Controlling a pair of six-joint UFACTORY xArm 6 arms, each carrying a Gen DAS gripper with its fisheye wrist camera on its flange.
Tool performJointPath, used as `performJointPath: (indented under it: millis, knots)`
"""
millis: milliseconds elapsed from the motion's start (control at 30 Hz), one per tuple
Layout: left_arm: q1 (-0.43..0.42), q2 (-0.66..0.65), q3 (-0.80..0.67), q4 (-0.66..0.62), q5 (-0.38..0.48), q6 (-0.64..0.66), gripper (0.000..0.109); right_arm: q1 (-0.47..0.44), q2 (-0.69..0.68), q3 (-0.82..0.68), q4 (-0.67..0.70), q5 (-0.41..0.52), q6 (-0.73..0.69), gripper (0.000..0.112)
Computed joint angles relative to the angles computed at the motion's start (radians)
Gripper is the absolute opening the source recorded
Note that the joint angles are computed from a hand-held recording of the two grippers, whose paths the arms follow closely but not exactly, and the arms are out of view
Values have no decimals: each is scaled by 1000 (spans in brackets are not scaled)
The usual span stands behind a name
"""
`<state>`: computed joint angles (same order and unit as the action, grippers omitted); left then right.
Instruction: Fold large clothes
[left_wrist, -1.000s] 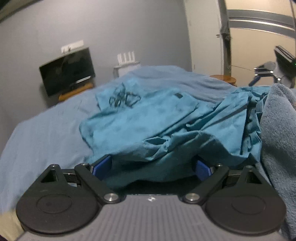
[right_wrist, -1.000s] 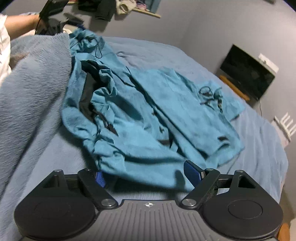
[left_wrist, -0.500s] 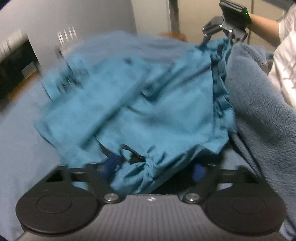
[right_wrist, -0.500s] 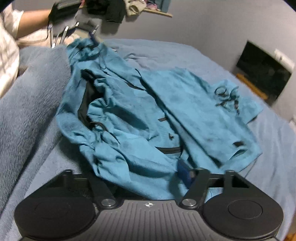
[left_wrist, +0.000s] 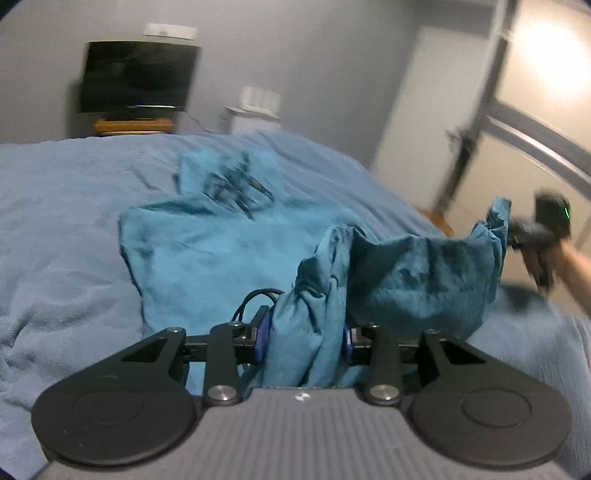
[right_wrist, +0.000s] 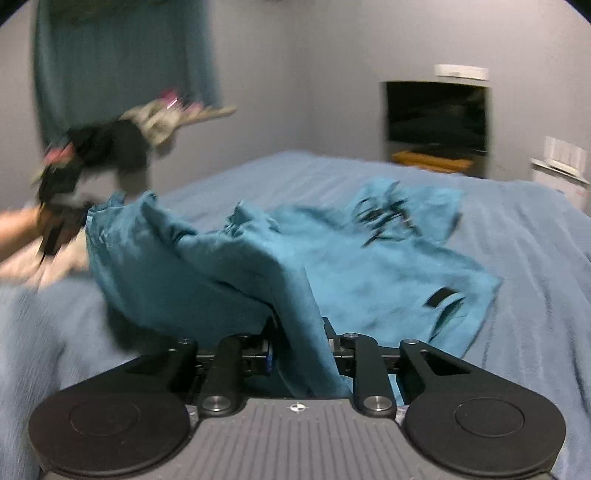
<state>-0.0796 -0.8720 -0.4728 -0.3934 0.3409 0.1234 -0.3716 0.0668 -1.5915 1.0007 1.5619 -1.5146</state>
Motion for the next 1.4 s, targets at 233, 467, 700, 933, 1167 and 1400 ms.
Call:
performJointPath:
  millis: [233, 467, 700, 933, 1167, 1400]
  knots:
    - [54, 288, -128, 211, -216, -329, 31, 115, 47, 37, 99, -303, 189, 18]
    - [138, 468, -227, 688, -244, -750, 21, 231, 93, 91, 170, -563, 325, 13]
    - [200, 787, -593, 1260, -179, -1163, 20, 368, 160, 58, 149, -855, 331, 12]
    - [143, 1105, -987, 1418, 31, -1186, 20, 481, 351, -86, 269, -1127, 346, 12]
    - [128, 1341, -1247, 1290, 144, -1039, 21, 497, 537, -270, 374, -1165, 305, 12]
    - [147, 1506, -1408, 1028, 259, -946, 39, 495, 680, -423, 196, -1156, 416, 45]
